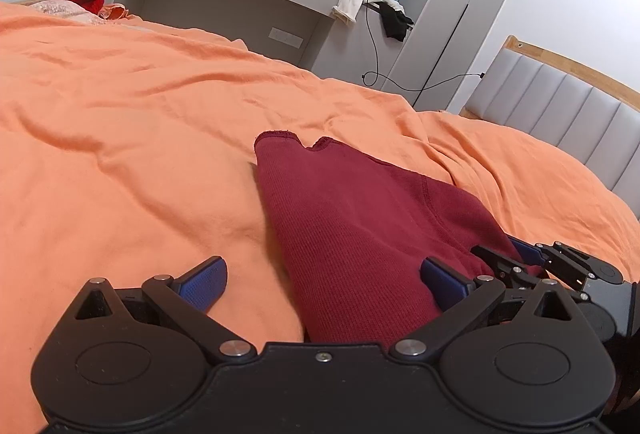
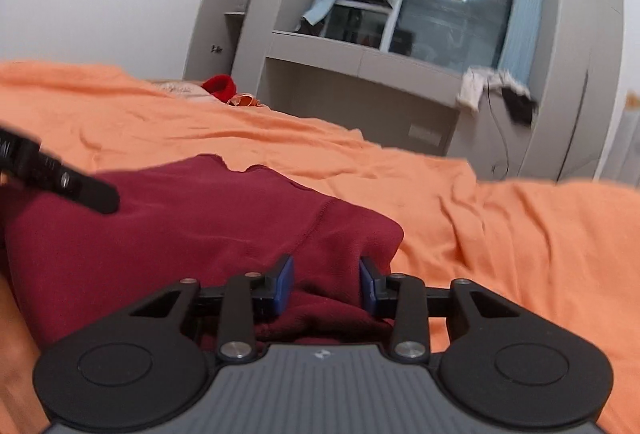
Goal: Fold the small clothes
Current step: 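Pinch the folded sweater edge with the right gripper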
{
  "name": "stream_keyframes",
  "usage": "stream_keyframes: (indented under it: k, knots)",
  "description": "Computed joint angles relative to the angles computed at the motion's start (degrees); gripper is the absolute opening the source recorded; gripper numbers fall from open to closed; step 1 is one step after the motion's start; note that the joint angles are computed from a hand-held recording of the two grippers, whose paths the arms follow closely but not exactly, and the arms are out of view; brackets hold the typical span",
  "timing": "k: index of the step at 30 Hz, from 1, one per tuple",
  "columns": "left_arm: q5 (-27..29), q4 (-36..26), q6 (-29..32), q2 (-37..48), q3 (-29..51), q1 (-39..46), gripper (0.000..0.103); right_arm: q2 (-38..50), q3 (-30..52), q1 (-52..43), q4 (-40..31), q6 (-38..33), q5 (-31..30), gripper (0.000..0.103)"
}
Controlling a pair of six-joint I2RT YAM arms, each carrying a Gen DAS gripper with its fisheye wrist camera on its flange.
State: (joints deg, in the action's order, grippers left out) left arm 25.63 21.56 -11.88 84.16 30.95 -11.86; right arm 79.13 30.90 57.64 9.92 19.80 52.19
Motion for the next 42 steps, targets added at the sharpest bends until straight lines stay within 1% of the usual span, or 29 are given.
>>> stream_keyframes:
  k: [2, 5, 7, 9, 10, 11, 12, 13, 14, 16, 17, 18, 21, 22, 24, 26, 30, 31, 33, 34, 35, 38, 42]
  knots:
    - [0.00, -0.02, 0.06, 0.07, 0.06, 0.03, 0.103, -3.04, -1.46, -2.17, -0.22, 4.37, -2.92, 0.053]
    - [0.03, -0.02, 0.10, 0.04, 0.03, 0.06, 0.103, -9.22, -4.53, -7.14, -1.22, 13.02, -10.90, 0.061]
    - [0.04, -0.10, 0.10, 0.03, 0.08, 0.06, 0.103, -14.04, -7.83, -11.18, -0.27, 18.51, -17.33, 0.061]
    - [0.03, 0.02, 0.06, 0.01, -0.02, 0.05, 0.103, -17.29, -10.42, -14.92, 1.47, 22.48, -22.53, 0.059]
    - [0.04, -0.05, 0.08, 0.02, 0.05, 0.06, 0.103, -17.84, -11.18, -15.91, 2.34, 23.68, -23.68, 0.056]
    - [0.04, -0.01, 0.06, 0.01, 0.02, 0.06, 0.103, -18.30, -11.59, -16.70, 2.76, 24.37, -24.45, 0.050]
    - [0.04, 0.02, 0.05, 0.00, -0.02, 0.06, 0.103, -19.00, -12.12, -17.59, 2.78, 24.42, -24.99, 0.045]
    - [0.04, 0.02, 0.05, 0.00, -0.02, 0.06, 0.103, -18.74, -11.96, -17.74, 2.73, 24.30, -24.68, 0.036]
    - [0.07, -0.09, 0.14, 0.01, 0.04, 0.08, 0.103, -18.04, -11.53, -17.42, 2.76, 23.86, -24.10, 0.030]
    - [0.09, -0.08, 0.17, 0.02, 0.01, 0.11, 0.103, -16.08, -10.21, -15.99, 2.94, 21.42, -21.94, 0.023]
    - [0.08, -0.14, 0.12, 0.01, 0.06, 0.08, 0.103, -15.05, -9.40, -14.40, 2.76, 19.22, -19.58, 0.022]
    - [0.08, -0.13, 0.12, 0.00, 0.02, 0.07, 0.103, -11.58, -7.11, -12.20, 3.29, 16.88, -16.58, 0.022]
    - [0.02, -0.02, 0.05, 0.00, -0.03, 0.03, 0.103, -6.70, -3.81, -6.55, 3.44, 7.04, -8.38, 0.022]
    - [0.02, -0.02, 0.05, 0.00, -0.03, 0.03, 0.103, -5.66, -3.28, -5.28, 3.73, 4.61, -6.73, 0.022]
    - [0.06, -0.02, 0.09, 0.02, 0.02, 0.09, 0.103, -4.49, -2.53, -4.23, 3.61, 2.90, -5.73, 0.022]
    - [0.04, 0.09, 0.07, 0.03, -0.05, 0.08, 0.103, -4.76, -2.10, -4.61, 1.88, 4.43, -5.91, 0.022]
    - [0.02, 0.12, 0.08, 0.01, -0.10, 0.06, 0.103, -6.52, -2.66, -7.58, -1.09, 9.96, -8.40, 0.022]
    - [0.06, 0.07, 0.09, 0.03, -0.04, 0.10, 0.103, -7.34, -3.11, -8.25, -1.60, 11.31, -9.34, 0.024]
    - [0.07, 0.09, 0.12, 0.00, -0.10, 0.12, 0.103, -8.84, -4.32, -10.05, -1.57, 13.29, -11.72, 0.032]
    - [0.11, 0.08, 0.13, 0.03, -0.09, 0.15, 0.103, -9.76, -4.99, -10.84, -1.60, 14.73, -12.74, 0.039]
    - [0.11, 0.08, 0.13, 0.03, -0.09, 0.15, 0.103, -10.85, -5.81, -11.87, -1.52, 16.31, -14.25, 0.043]
    - [0.12, -0.02, 0.14, 0.02, -0.03, 0.13, 0.103, -14.17, -8.62, -15.73, -0.61, 21.62, -20.59, 0.050]
    - [0.10, -0.08, 0.16, -0.03, -0.05, 0.13, 0.103, -16.56, -13.00, -22.08, 4.60, 28.70, -30.94, 0.050]
